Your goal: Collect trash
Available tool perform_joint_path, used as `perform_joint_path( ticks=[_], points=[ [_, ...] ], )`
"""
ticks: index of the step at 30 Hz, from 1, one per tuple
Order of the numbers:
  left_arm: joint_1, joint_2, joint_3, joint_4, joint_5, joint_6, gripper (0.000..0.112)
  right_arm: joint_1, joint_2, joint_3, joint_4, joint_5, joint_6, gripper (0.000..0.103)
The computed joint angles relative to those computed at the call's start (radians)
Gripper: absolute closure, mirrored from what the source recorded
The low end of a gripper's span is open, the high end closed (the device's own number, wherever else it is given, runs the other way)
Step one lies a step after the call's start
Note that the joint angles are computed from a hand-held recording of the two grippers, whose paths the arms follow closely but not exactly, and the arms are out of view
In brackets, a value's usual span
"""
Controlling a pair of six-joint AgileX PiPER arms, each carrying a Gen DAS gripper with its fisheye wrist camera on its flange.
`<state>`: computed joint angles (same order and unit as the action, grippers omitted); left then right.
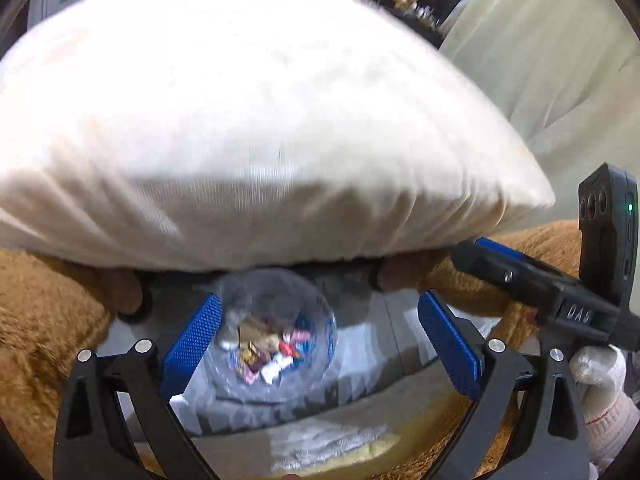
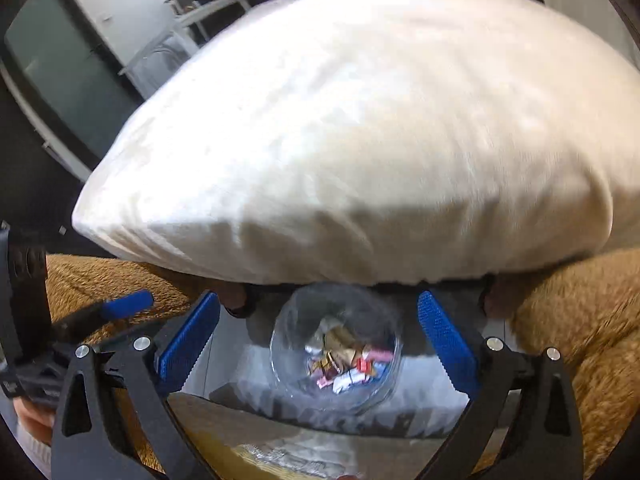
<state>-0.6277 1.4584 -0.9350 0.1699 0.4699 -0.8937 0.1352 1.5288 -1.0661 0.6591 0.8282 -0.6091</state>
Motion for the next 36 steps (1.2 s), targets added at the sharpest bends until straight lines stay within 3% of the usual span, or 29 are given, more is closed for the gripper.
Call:
perform_joint_path(
  ticks=[8,22,29,36],
  points=[
    [-0.003,-0.108,-0.086,0.218,0.107,-0.116,0.016,-0.001,-0.14,-0.011,0.029,-0.094,-0.171,0.005],
    [0.032,-0.14,-0.242,0.463,0.196,-0.078,0.016,-0.139,-0.075,-0.258,0.139,-0.023,-0.319,0.005],
    [0.065,-0.107,-0.236,0.462,0.126,-0.01,0.016,-0.135,-0.035,-0.291,0.171,-0.036,-0.384,0.005],
    [0.074,-0.122,-0.152,0.508,0.001,-0.1,0.016,-0.13,-0.055,-0.208,0.268,-0.09,-0.485,0.005]
  ],
)
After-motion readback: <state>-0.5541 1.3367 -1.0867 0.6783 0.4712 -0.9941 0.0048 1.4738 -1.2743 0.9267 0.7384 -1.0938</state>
